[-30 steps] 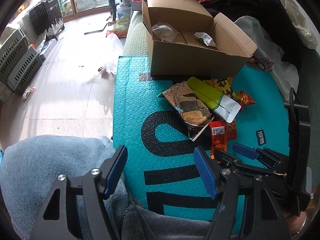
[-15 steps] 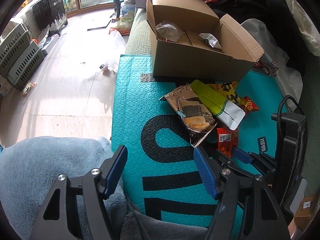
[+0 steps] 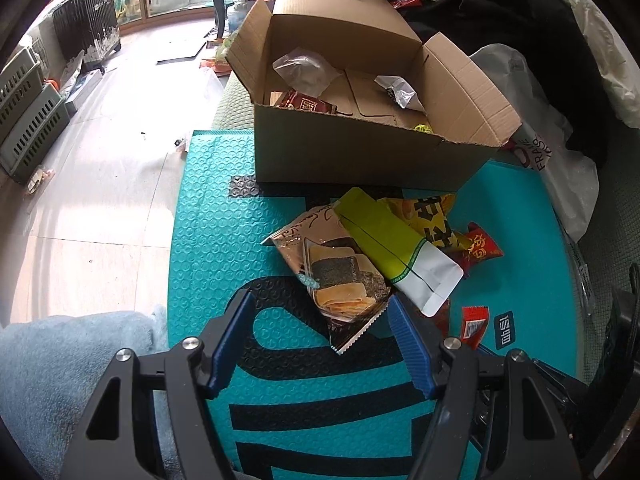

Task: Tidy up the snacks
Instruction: 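Grasp the orange barcode packet with the right tool while the left tool grasps the seaweed snack pack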

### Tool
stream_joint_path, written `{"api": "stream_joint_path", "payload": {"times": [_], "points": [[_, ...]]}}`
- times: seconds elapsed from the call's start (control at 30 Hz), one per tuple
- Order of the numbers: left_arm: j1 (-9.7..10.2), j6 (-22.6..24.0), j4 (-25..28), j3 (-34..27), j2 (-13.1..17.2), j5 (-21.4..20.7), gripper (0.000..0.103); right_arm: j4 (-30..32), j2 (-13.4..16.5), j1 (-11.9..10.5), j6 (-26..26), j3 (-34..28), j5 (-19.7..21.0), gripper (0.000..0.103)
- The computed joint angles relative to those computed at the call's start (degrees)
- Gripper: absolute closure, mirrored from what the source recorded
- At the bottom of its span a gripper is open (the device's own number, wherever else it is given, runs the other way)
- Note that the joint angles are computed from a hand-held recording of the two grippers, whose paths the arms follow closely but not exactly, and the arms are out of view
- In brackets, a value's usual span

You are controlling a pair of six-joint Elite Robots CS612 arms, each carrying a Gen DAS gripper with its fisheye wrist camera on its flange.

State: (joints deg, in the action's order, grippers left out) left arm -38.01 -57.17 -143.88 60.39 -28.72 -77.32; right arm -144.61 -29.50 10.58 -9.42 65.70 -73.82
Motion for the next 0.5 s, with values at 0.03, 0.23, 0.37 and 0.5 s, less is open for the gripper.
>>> {"api": "stream_joint_path", "payload": {"times": [0.03, 0.23, 0.37, 0.5], "points": [[0.13, 0.2, 0.2, -1.2, 0.8, -0.3, 0.035, -0.1, -0.1, -0.1, 0.4, 0.0, -0.3, 0.077], [0.77, 0.0, 3.6, -7.6, 4.4, -1.0, 0.035, 0.1, 0.2, -0.4, 2.3, -1.0, -0.9, 0.077], [1.25, -0.6, 8.3, -11.3, 6.4, -1.3, 0.035, 0.7, 0.7, -0.4, 2.9, -1.9, -1.0, 0.077], [1.46, -0.9, 11.4, -12.7, 7.3, -0.9, 0.035, 1.2, 0.8, -0.3, 3.0, -2.2, -1.0, 0.077]]}}
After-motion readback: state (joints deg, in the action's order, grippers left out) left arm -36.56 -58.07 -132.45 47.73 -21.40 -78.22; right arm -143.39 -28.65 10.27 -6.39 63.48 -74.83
